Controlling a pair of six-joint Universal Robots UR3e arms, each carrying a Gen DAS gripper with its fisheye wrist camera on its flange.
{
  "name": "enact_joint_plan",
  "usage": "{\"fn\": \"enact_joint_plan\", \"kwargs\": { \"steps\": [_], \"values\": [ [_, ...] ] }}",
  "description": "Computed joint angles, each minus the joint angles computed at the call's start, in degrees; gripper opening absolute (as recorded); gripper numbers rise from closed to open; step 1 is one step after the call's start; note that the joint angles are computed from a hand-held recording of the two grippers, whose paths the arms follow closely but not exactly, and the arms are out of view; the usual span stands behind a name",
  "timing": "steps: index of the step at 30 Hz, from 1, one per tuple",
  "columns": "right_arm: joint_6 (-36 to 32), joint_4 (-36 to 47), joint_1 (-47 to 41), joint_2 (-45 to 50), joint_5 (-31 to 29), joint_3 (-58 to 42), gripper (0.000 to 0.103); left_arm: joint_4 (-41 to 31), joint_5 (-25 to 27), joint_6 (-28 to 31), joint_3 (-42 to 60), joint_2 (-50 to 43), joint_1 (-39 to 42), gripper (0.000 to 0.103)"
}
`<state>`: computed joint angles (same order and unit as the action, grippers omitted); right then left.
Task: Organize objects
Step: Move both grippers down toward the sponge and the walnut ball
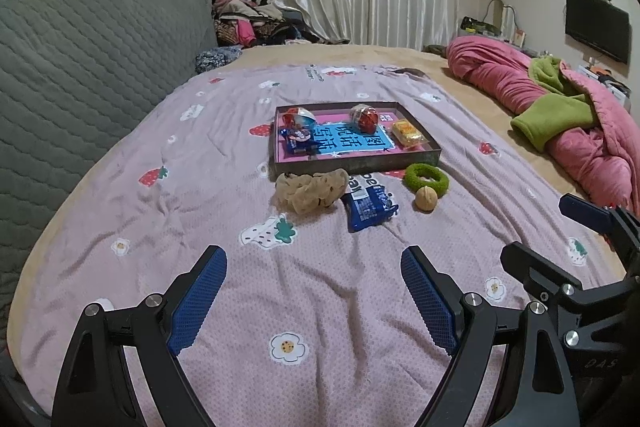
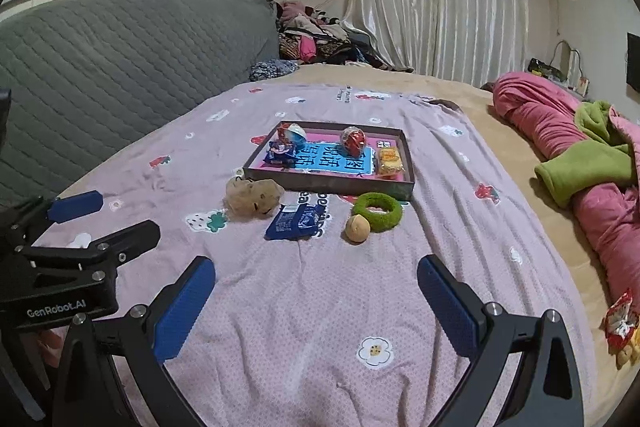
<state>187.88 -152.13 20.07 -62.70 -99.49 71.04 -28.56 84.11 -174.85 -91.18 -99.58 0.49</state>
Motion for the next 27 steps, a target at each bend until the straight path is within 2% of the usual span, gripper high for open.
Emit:
{"fn": "enact_joint_plan", "kwargs": {
  "steps": [3, 17, 20, 27],
  "values": [
    [0.72, -0.31, -1.11, 0.09, 2.91, 0.51, 0.102, 0.11, -0.27, 0.17, 0.30, -0.65, 0.11, 0.090],
    [3.14, 1.19, -4.88, 4.09, 9.34, -1.94, 0.102, 1.75, -1.31, 0.28, 2.47, -6.55, 0.71, 0.090],
    [3.94, 0.82, -5.73, 5.66, 9.88, -3.06, 0.102, 2.13, -1.44, 0.26, 3.51, -8.46, 0.69, 0.090],
    [3.56, 5.80, -5.97, 11.32, 6.71, -11.14, 0.102, 1.76, -1.86, 0.10, 6.92, -12.68, 0.56, 0.090]
  ]
}}
